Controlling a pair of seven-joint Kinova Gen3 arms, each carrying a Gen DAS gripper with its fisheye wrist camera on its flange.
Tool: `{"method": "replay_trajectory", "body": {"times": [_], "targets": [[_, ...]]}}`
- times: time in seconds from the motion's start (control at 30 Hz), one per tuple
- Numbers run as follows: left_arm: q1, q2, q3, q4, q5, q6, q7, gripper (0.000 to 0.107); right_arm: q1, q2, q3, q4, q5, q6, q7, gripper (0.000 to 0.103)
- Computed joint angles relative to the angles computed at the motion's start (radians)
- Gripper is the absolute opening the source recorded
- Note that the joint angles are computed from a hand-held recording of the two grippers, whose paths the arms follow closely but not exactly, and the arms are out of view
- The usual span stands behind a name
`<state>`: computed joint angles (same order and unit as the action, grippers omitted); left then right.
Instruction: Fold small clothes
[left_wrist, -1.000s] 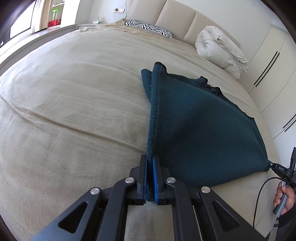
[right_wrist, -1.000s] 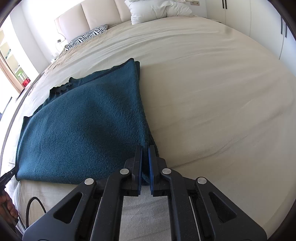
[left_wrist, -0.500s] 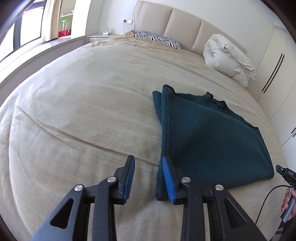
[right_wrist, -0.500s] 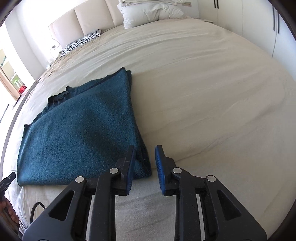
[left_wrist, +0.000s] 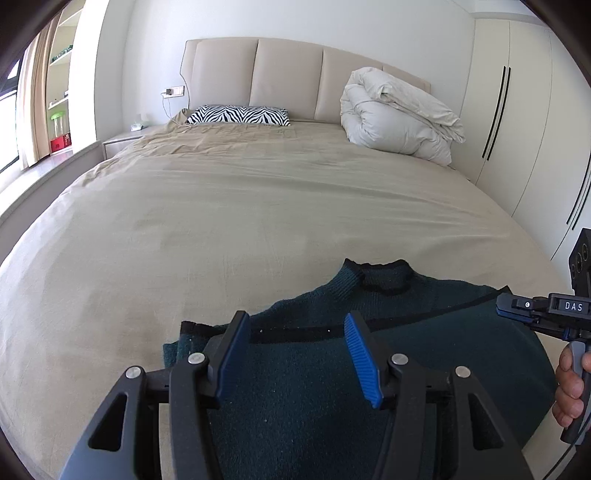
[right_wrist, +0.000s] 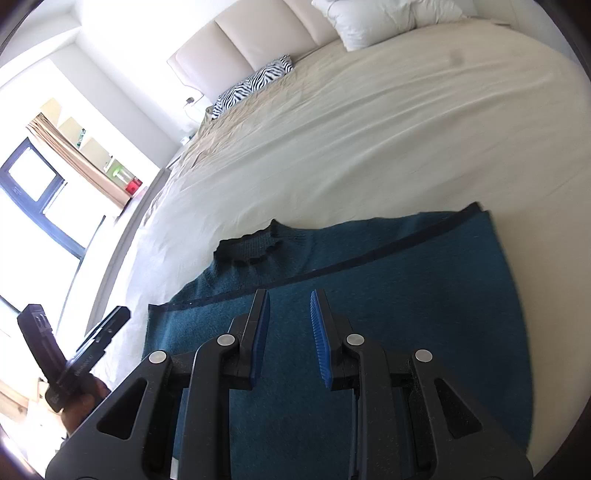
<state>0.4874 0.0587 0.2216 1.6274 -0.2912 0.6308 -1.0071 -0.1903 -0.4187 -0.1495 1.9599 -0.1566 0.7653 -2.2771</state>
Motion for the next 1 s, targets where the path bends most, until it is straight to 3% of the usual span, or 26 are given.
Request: {"method": "replay_trajectory", "body": {"times": [0.1, 0.2, 0.33, 0.43, 0.53, 0.6, 0.67, 0.73, 0.8, 0.9, 1.0], "targets": [[-0.031, 0.064, -0.019, -0.002, 0.095, 0.011, -0.079, 0.057, -0.114, 0.095, 0.130, 0.049, -0.119, -0.112, 0.113, 0.022], [-0.170, 0.065, 0.052, 0.077, 0.217, -0.065, -0.124, 0.057, -0.152, 0.091, 0.218, 0.160, -0.218, -0.234, 0.197, 0.017], [-0.341, 0.047, 0.163, 0.131, 0.380, -0.120, -0.246, 0.055, -0.082, 0.015, 0.274, 0.269, -0.228, -0.333, 0.151, 0.011], [-0.327, 0.038, 0.121, 0.154, 0.486, -0.140, -0.350, 0.054, 0.053, -0.022, 0.234, 0.286, -0.145, -0.311, 0.029, 0.000], [-0.255, 0.037, 0.035, 0.153, 0.525, -0.138, -0.379, 0.054, 0.192, -0.058, 0.162, 0.263, -0.049, -0.235, -0.093, 0.000], [-0.210, 0.040, -0.006, 0.129, 0.493, -0.114, -0.335, 0.054, 0.232, -0.094, 0.122, 0.242, -0.018, -0.174, -0.167, 0.004], [-0.118, 0.016, -0.080, 0.108, 0.414, -0.055, -0.274, 0.049, 0.197, -0.135, 0.076, 0.216, -0.013, -0.134, -0.186, 0.008], [-0.059, -0.048, -0.095, 0.132, 0.386, -0.043, -0.238, 0.049, 0.105, -0.159, 0.029, 0.213, -0.073, -0.159, -0.139, 0.008], [-0.059, -0.127, -0.035, 0.184, 0.391, -0.054, -0.227, 0.052, 0.012, -0.156, -0.046, 0.230, -0.154, -0.237, -0.090, 0.009], [-0.081, -0.204, 0.090, 0.246, 0.308, -0.029, -0.126, 0.061, -0.127, -0.096, -0.127, 0.269, -0.276, -0.359, -0.053, 0.009], [-0.051, -0.196, 0.109, 0.290, 0.291, 0.007, -0.059, 0.060, -0.221, -0.033, -0.153, 0.347, -0.352, -0.465, -0.038, 0.009]]}}
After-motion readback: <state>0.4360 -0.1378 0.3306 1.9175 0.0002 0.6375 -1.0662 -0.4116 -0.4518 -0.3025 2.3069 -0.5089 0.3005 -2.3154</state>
